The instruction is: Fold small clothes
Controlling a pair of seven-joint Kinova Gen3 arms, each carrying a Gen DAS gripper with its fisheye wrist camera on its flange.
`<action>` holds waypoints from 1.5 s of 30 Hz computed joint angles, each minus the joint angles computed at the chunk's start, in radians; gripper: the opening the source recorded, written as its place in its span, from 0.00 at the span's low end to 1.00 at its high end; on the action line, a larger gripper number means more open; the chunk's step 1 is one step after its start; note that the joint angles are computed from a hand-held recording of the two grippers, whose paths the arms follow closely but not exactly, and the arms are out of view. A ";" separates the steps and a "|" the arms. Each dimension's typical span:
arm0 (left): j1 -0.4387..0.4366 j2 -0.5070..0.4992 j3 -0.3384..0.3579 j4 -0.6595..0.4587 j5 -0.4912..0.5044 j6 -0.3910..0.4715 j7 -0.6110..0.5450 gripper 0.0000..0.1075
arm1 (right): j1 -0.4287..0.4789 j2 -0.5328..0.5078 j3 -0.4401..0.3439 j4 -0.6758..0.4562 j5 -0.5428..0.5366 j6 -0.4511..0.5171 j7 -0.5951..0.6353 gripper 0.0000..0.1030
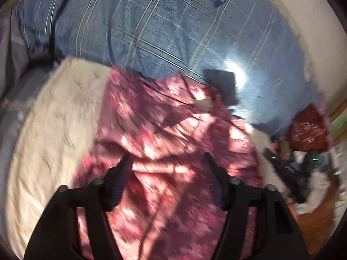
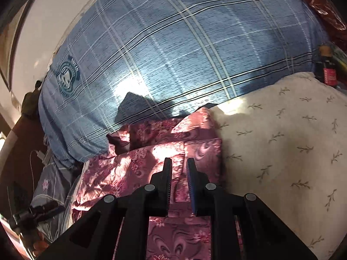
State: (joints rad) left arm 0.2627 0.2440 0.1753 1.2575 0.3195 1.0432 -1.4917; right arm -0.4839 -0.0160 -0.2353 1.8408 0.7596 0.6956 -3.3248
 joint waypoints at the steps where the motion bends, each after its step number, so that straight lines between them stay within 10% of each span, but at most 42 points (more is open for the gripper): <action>1: 0.037 0.039 -0.026 -0.046 -0.041 0.032 0.022 0.65 | -0.005 0.014 0.008 0.003 0.000 -0.015 -0.001 0.16; 9: 0.080 0.115 -0.044 -0.053 -0.116 0.070 0.021 0.66 | 0.034 -0.001 0.072 0.169 -0.070 -0.266 -0.077 0.10; 14: -0.071 0.010 0.020 0.050 0.065 0.138 -0.125 0.66 | 0.027 -0.148 0.012 0.204 -0.231 -0.182 0.054 0.25; 19: -0.068 -0.101 0.049 0.225 0.059 0.129 -0.130 0.66 | 0.036 -0.254 -0.201 0.316 -0.262 -0.116 -0.087 0.28; 23: 0.037 -0.152 0.007 0.212 -0.040 0.199 -0.122 0.67 | 0.069 -0.310 -0.332 0.288 -0.333 0.017 -0.200 0.28; 33: -0.185 -0.327 -0.175 0.413 0.119 0.340 -0.257 0.67 | 0.083 -0.377 -0.582 0.186 -0.523 0.369 -0.195 0.37; 45: -0.304 -0.377 -0.232 0.601 0.223 0.434 -0.353 0.67 | 0.196 -0.528 -0.647 0.238 -0.732 0.247 -0.058 0.46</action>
